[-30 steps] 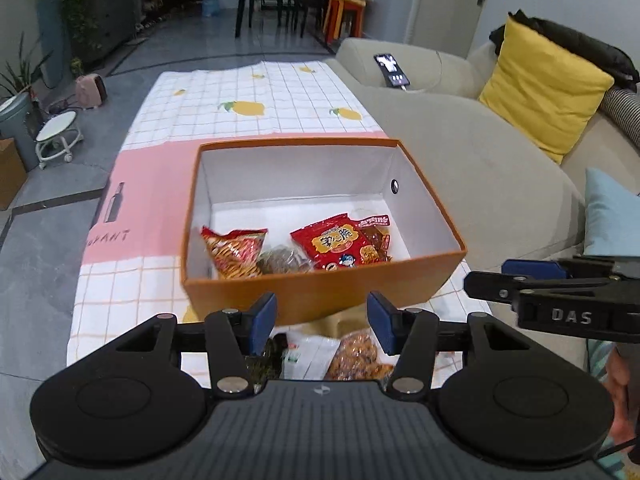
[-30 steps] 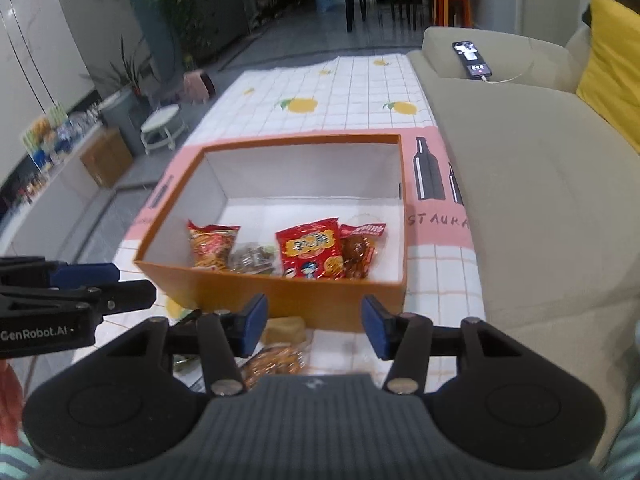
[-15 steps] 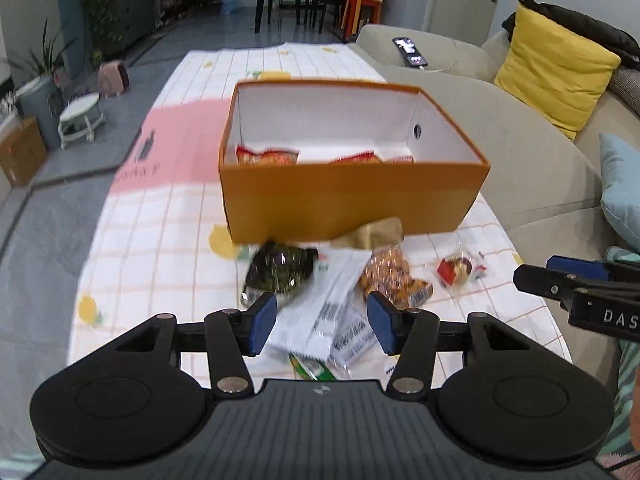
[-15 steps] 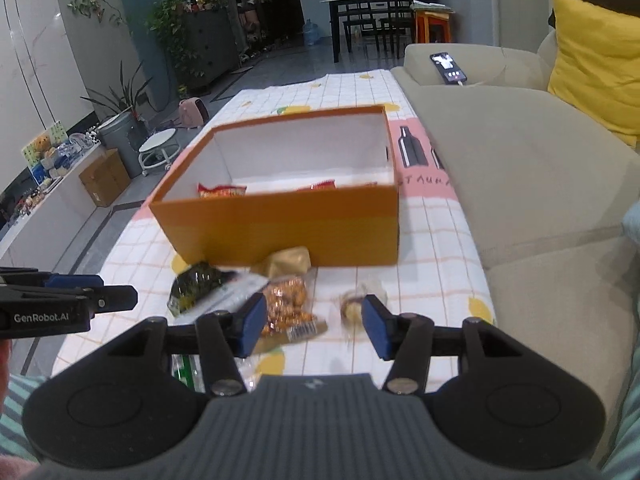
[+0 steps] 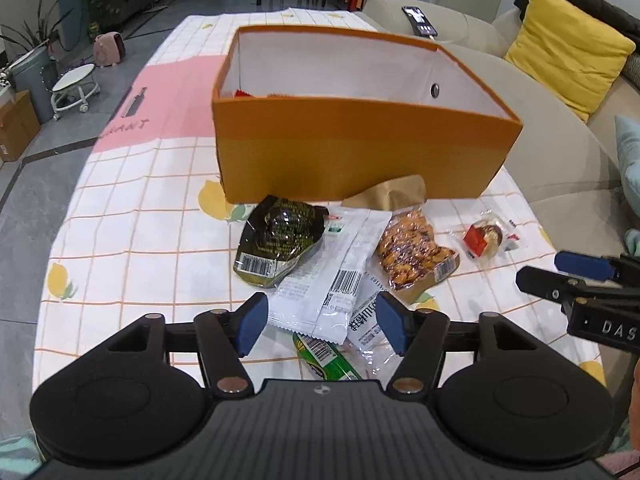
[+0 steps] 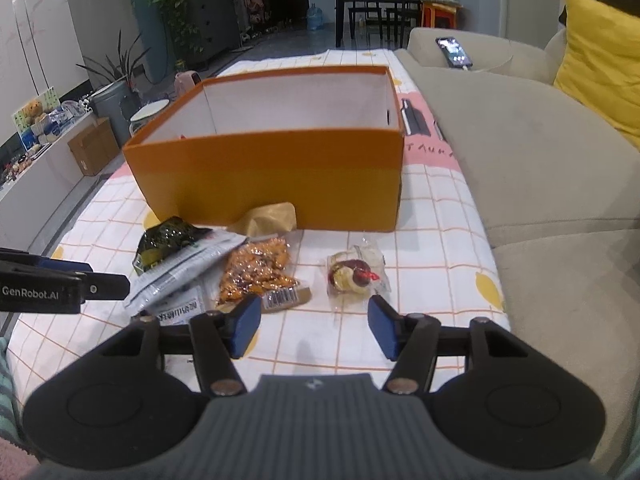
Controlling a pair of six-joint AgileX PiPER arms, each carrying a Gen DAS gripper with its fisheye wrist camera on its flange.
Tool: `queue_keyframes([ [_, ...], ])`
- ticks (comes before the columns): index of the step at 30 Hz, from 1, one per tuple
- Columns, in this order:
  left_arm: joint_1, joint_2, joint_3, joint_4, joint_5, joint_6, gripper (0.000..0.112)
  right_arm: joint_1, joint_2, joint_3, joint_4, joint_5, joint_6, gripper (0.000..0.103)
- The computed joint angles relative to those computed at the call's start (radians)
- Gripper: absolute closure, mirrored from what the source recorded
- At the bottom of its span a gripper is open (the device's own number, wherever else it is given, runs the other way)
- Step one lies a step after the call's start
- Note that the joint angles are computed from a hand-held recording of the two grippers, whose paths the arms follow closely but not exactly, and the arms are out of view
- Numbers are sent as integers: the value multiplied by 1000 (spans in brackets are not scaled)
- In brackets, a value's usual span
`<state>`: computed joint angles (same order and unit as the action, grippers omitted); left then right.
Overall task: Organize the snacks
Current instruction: 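Grasp the white green-labelled packet with the left tool while the right tool grasps the clear candy bag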
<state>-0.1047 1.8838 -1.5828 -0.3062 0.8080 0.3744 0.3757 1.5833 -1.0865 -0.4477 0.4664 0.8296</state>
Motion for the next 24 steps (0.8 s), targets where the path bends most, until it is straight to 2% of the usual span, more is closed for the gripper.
queue_keyframes([
  [1,1,13,-8,-2,5,5,35,-5,13,-5,-5,-9,-2,39],
  [8,16,109,-100,-14,54,-9,31,-51,99,-56,-15,-45,-35,38],
  [13,20,170,-170,-23,97,-14,29,-76,174,-119,-26,-41,-56,38],
  [21,32,242,-271,-65,174,-13,29,-113,255,-189,89,-49,-167,38],
  [22,32,246,-277,-71,180,-11,32,-114,261,-195,95,-44,-172,38],
  [24,33,248,-284,-83,191,-7,35,-116,271,-204,119,-35,-192,44],
])
